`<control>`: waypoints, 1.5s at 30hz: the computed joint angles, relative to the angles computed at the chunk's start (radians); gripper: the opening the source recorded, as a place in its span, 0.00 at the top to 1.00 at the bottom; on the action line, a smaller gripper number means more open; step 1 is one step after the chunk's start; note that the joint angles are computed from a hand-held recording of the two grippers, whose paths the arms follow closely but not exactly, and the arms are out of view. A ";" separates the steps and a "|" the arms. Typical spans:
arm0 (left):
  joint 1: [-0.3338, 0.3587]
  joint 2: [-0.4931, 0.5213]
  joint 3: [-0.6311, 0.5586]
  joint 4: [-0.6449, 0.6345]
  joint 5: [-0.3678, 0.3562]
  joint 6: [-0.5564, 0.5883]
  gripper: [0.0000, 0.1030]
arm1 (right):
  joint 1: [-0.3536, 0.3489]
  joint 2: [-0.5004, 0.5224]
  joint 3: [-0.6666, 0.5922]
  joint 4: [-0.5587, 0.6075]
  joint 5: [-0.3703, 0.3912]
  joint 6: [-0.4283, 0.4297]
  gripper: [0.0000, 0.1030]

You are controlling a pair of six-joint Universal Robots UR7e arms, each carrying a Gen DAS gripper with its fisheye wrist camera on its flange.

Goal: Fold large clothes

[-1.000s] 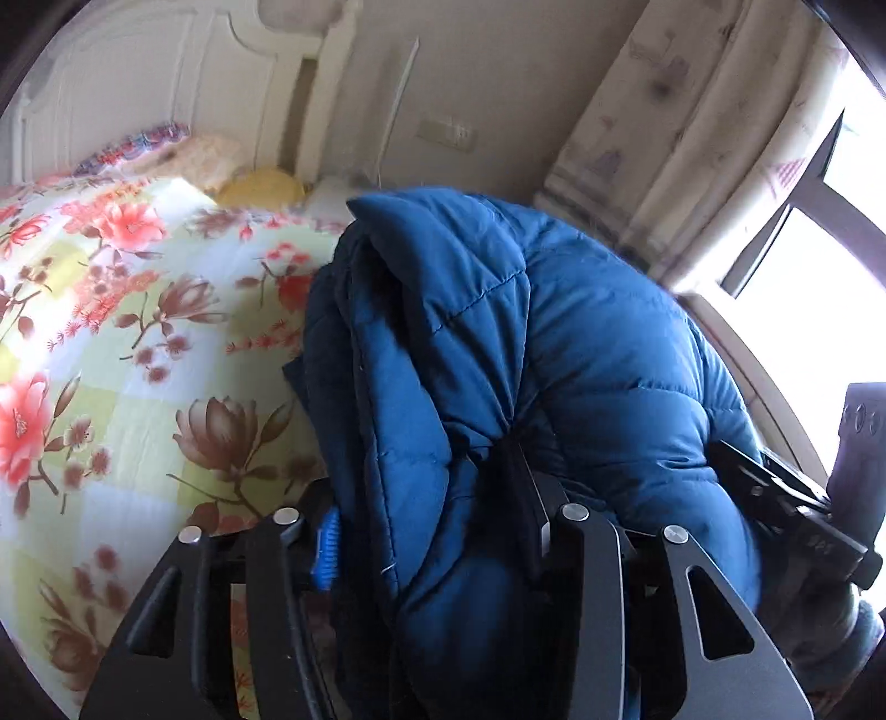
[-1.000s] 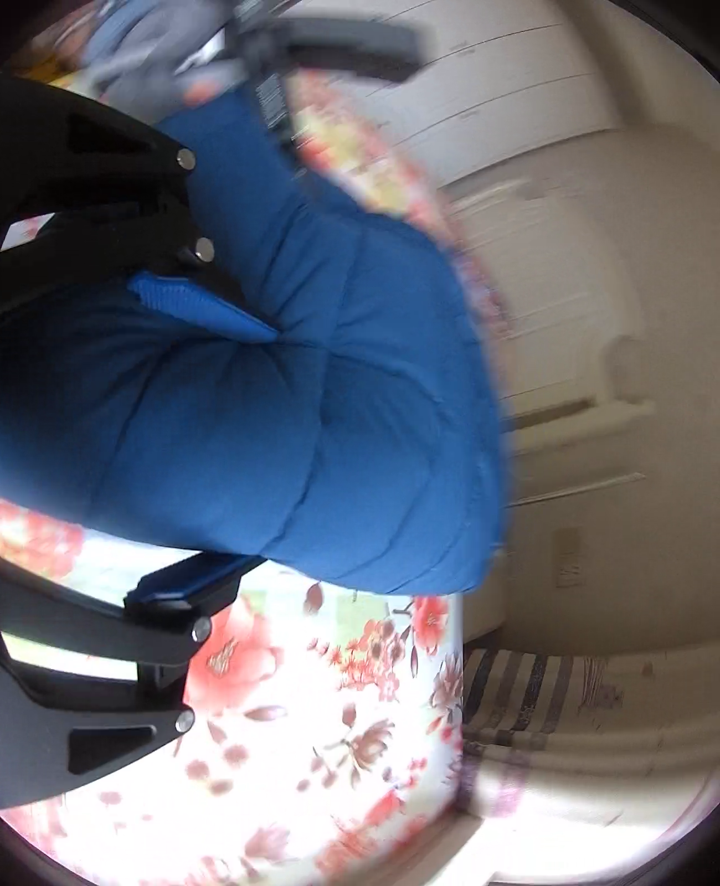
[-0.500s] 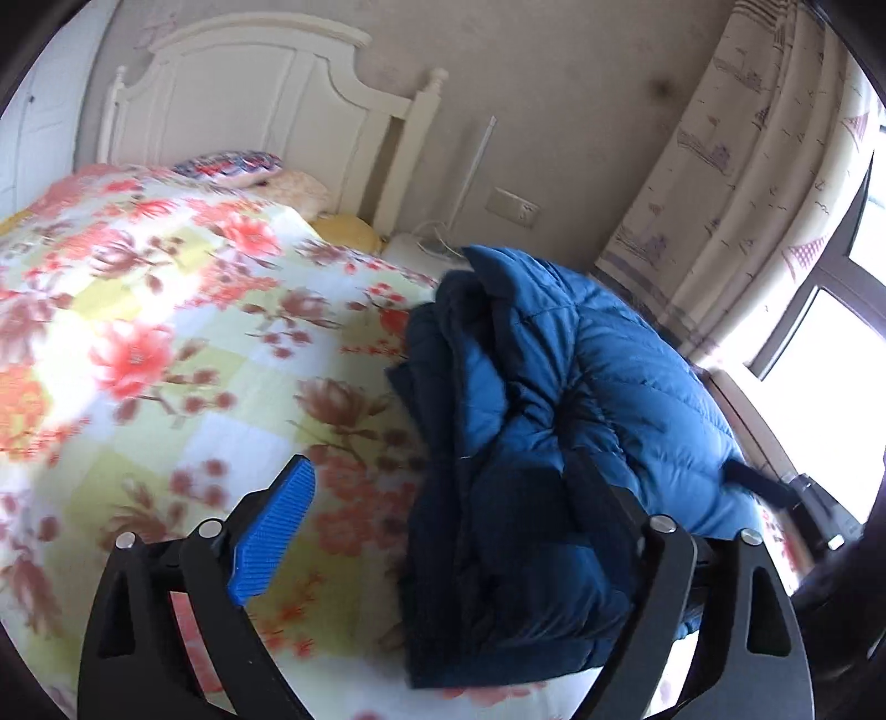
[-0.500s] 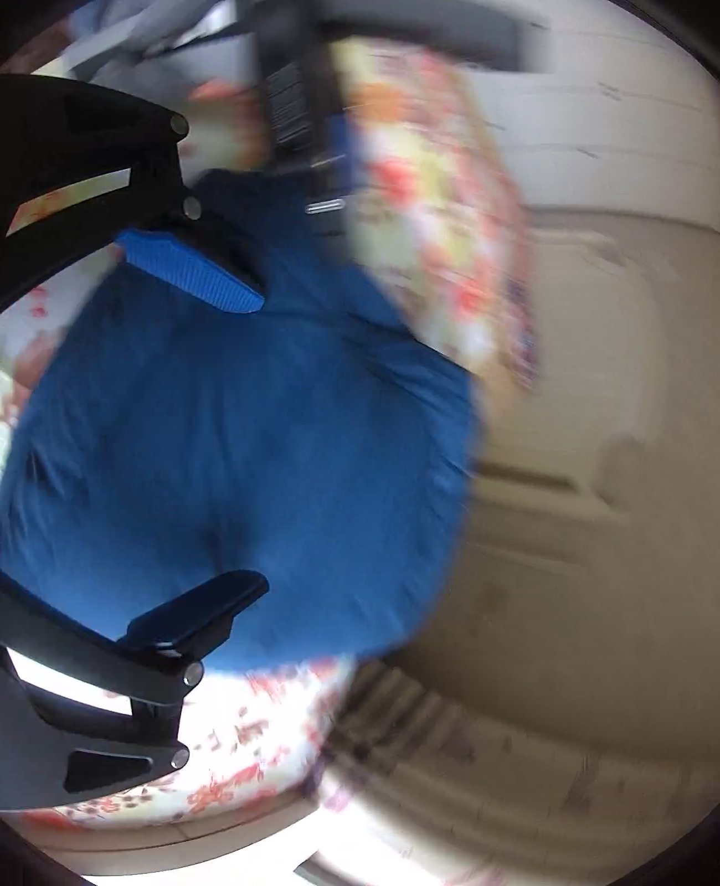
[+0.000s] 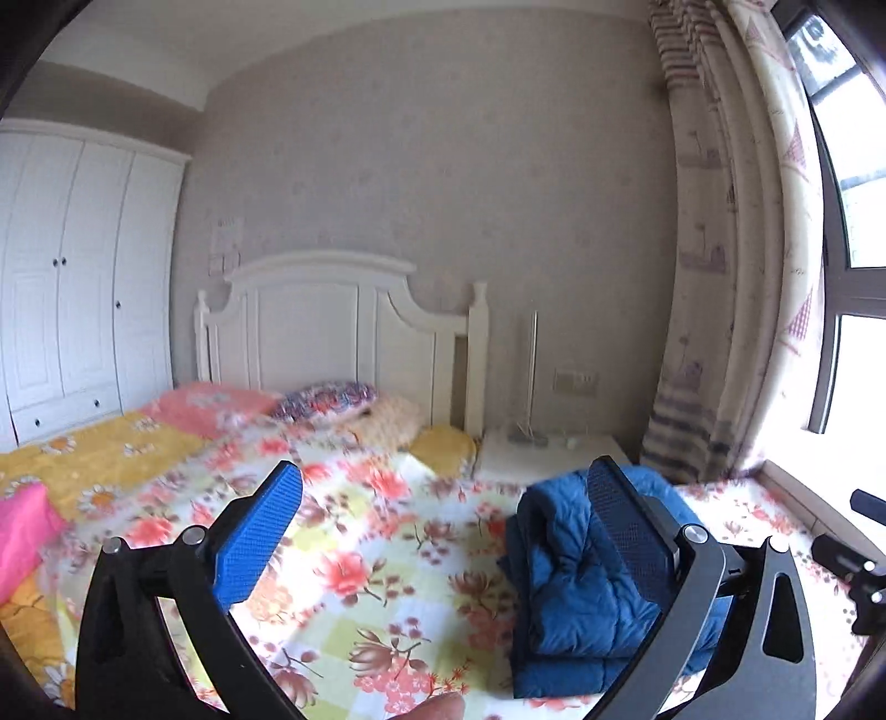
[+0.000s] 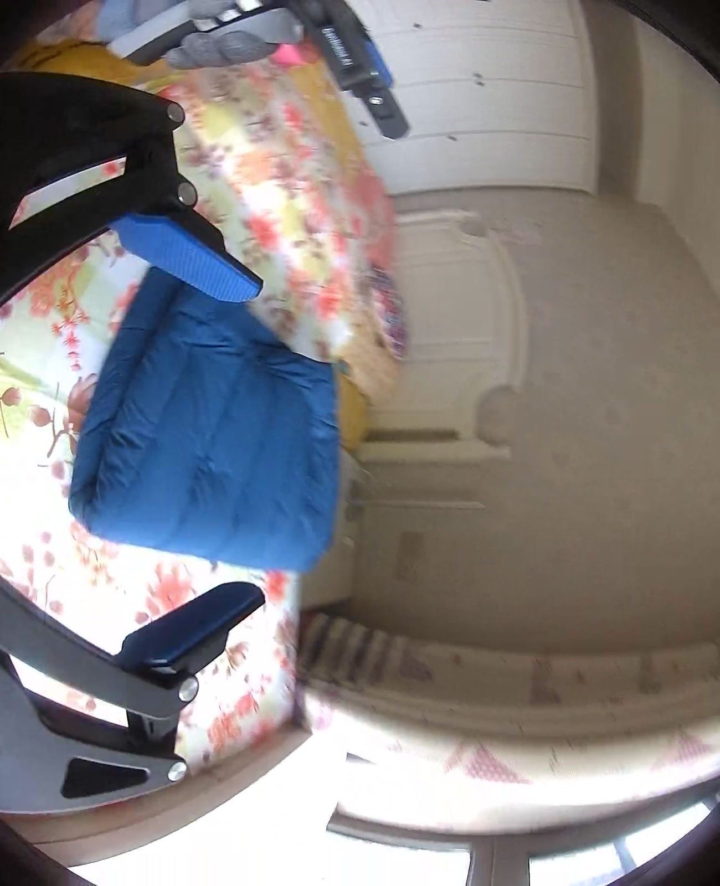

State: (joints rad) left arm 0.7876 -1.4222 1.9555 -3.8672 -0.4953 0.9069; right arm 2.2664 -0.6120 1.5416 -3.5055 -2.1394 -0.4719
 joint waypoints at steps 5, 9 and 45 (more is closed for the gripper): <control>-0.056 -0.036 0.097 0.148 0.051 -0.077 0.04 | 0.033 0.000 0.057 -0.072 -0.118 -0.021 0.02; -0.034 -0.029 0.159 0.278 0.080 -0.224 0.04 | 0.018 -0.013 0.124 -0.050 -0.130 0.051 0.02; 0.003 -0.044 0.228 0.485 0.108 -0.437 0.04 | 0.017 0.037 0.119 0.010 -0.138 0.073 0.02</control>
